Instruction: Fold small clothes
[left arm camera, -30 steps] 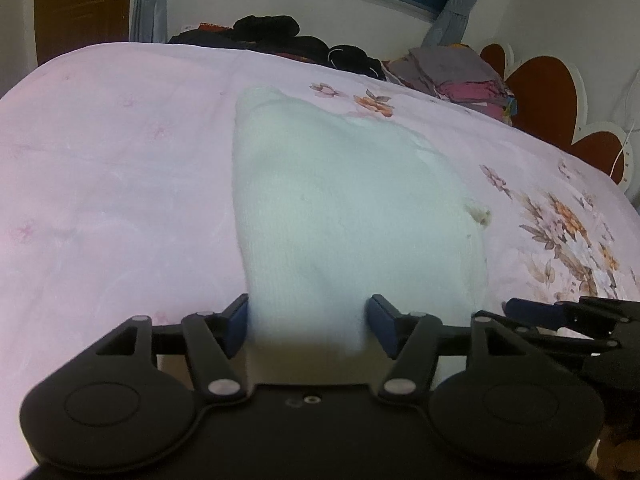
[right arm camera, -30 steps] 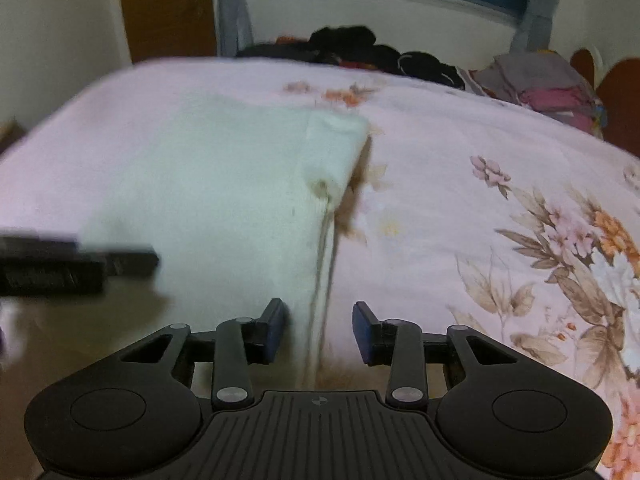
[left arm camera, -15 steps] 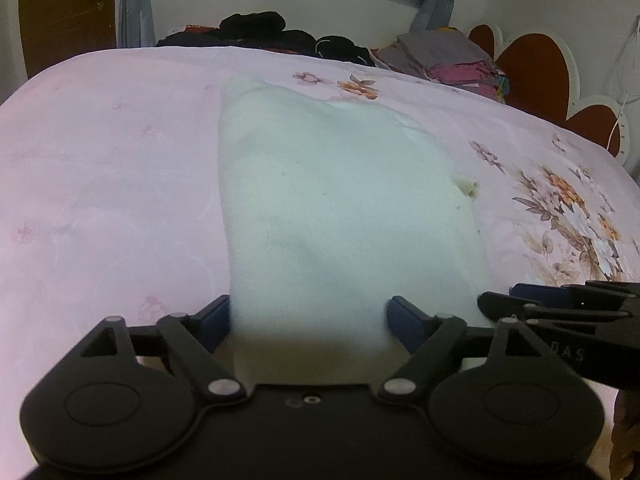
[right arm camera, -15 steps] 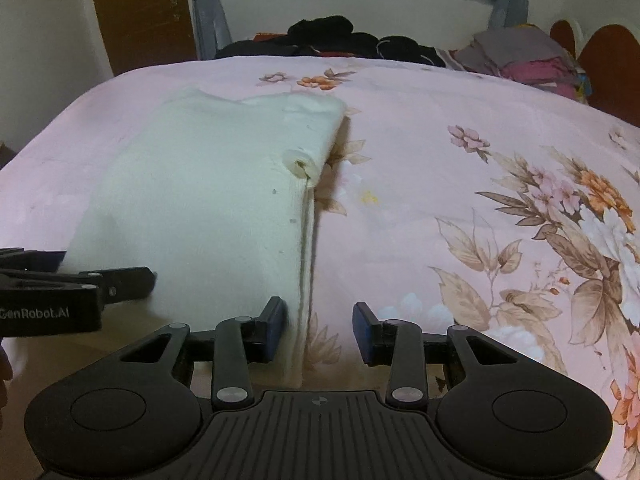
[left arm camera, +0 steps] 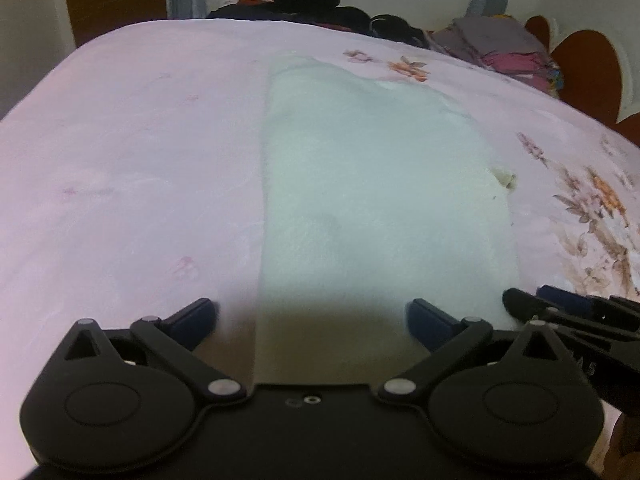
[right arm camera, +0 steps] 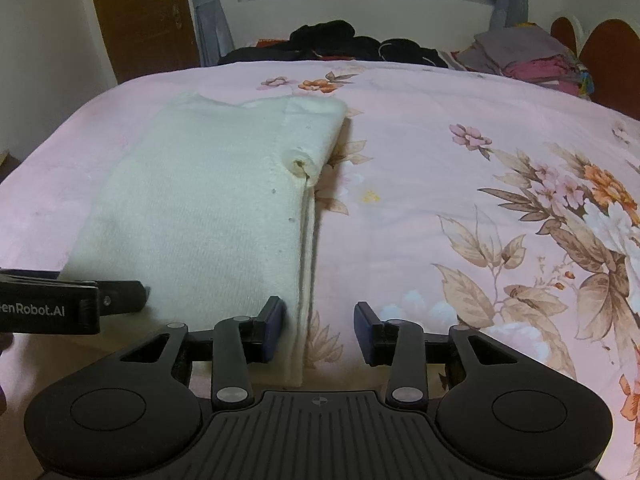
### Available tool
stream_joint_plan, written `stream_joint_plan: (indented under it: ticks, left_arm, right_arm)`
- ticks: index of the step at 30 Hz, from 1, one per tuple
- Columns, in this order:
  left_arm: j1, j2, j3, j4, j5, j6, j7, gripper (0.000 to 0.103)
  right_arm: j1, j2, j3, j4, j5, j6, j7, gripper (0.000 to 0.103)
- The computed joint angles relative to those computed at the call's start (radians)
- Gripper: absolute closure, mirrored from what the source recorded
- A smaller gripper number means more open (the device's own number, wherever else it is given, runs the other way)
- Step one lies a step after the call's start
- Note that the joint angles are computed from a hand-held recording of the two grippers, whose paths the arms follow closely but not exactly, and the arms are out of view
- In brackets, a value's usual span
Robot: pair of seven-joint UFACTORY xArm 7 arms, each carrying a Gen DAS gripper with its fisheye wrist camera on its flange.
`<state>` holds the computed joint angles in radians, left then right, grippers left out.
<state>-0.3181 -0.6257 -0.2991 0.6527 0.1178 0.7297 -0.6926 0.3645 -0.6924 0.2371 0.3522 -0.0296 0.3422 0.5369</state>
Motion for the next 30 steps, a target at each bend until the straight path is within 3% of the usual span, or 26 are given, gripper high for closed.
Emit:
stream_joint_plan:
  ticks: [5, 9, 10, 11, 16, 19, 24, 30]
  left_arm:
    - [-0.005, -0.032, -0.028, 0.033, 0.007, 0.076, -0.032, 0.000]
    - [-0.010, -0.092, -0.064, 0.061, 0.024, 0.152, -0.067, 0.004]
    - [-0.007, -0.113, -0.080, 0.070, 0.028, 0.184, -0.088, 0.004]
    - [-0.004, -0.139, -0.099, 0.083, 0.033, 0.223, -0.115, 0.004]
    - [-0.029, -0.297, -0.150, 0.105, 0.024, 0.328, -0.187, 0.003]
    - [-0.009, -0.338, -0.213, 0.178, 0.027, 0.442, -0.224, 0.002]
    - [0.007, -0.389, -0.309, 0.313, 0.036, 0.630, -0.213, 0.000]
    - [0.059, -0.466, -0.354, 0.431, -0.027, 0.744, -0.229, 0.000]
  right_arm:
    - [-0.026, -0.011, 0.014, 0.022, -0.032, 0.051, -0.005, 0.036]
    - [0.018, -0.172, -0.037, -0.029, 0.012, 0.096, -0.021, 0.034]
    - [0.029, -0.229, -0.044, -0.045, 0.019, 0.121, -0.029, 0.029]
    - [0.044, -0.290, -0.055, -0.060, 0.030, 0.153, -0.039, 0.022]
    - [0.094, -0.608, -0.090, -0.098, 0.094, 0.377, -0.067, 0.016]
    - [0.091, -0.756, -0.068, -0.071, 0.119, 0.518, -0.065, 0.000]
    - [0.061, -0.892, -0.001, 0.038, 0.127, 0.725, -0.073, 0.000]
    - [0.013, -0.970, 0.010, 0.175, 0.169, 0.882, -0.104, 0.000]
